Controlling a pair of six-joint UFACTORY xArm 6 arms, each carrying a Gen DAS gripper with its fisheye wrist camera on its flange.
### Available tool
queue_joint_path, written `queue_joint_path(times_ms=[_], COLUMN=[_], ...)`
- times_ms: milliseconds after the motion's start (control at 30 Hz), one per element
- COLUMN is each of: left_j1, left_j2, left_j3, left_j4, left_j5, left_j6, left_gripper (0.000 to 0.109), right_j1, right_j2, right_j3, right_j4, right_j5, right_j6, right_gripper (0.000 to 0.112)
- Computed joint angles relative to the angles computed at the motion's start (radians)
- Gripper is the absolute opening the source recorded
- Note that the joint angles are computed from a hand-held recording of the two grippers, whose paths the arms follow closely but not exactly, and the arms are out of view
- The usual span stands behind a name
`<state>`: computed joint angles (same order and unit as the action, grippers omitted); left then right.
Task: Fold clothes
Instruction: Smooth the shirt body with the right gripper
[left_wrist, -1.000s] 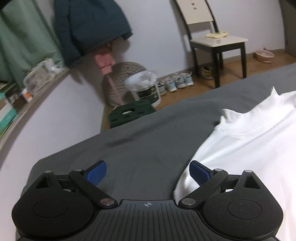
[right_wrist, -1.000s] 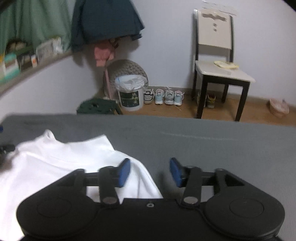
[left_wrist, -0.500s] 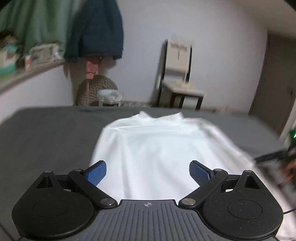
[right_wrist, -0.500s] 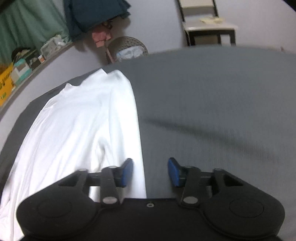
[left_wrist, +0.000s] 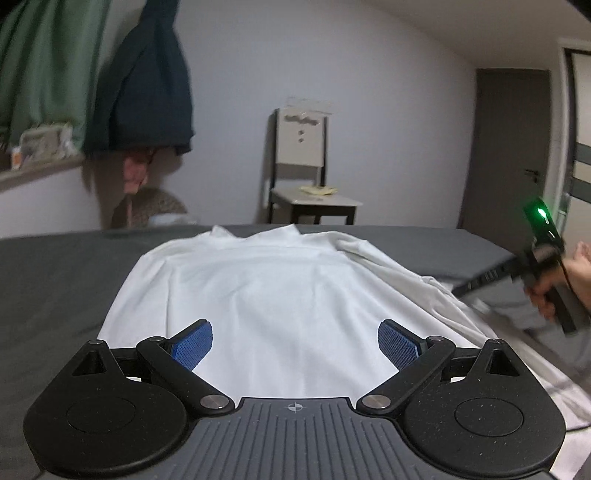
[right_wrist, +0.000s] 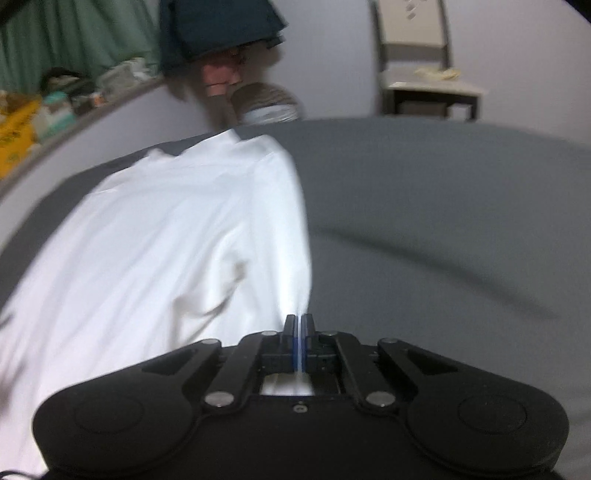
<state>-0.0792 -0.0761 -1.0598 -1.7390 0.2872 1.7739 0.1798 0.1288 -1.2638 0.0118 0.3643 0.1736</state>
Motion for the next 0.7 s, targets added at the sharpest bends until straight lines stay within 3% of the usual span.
queue_joint_path(times_ms=[133, 367, 467, 500, 567, 700], left_j1=[0.02, 0.006, 0.0, -0.001, -0.002, 0.005], left_j2=[-0.009, -0.015, -0.015, -0.015, -0.017, -0.035], left_j3=[0.015, 0.033, 0.041, 0.042, 0.046, 0.052], left_j4=[0.002, 0.02, 0.042, 0.055, 0.071, 0.073], left_j5=[0.059, 0.06, 0.063, 0.066, 0.073, 0.086], left_j6=[0.019, 0.075, 0.081, 0.074, 0.066, 0.049], left_gripper=[0.097, 0.097, 0.097, 0.097, 0.097, 0.097], right_j1=[-0.07, -0.113, -0.093, -0.091, -0.103, -0.147], right_j2=[0.053, 0.314, 0.446, 0.458, 0.424, 0.242], right_j3=[-0.117, -0.501, -0.698, -0.718, -0.676, -0.432], right_j4=[-0.306, -0.392, -0.392, -0.392, -0.357, -0.206], right_j5=[0.085, 0.251, 0.437, 0.457, 0.428, 0.3], right_j6=[0.25, 0.33, 0.299, 0.305, 0.308, 0.248], right_gripper=[0.002, 0.002, 0.008, 0.01, 0.03, 0.037])
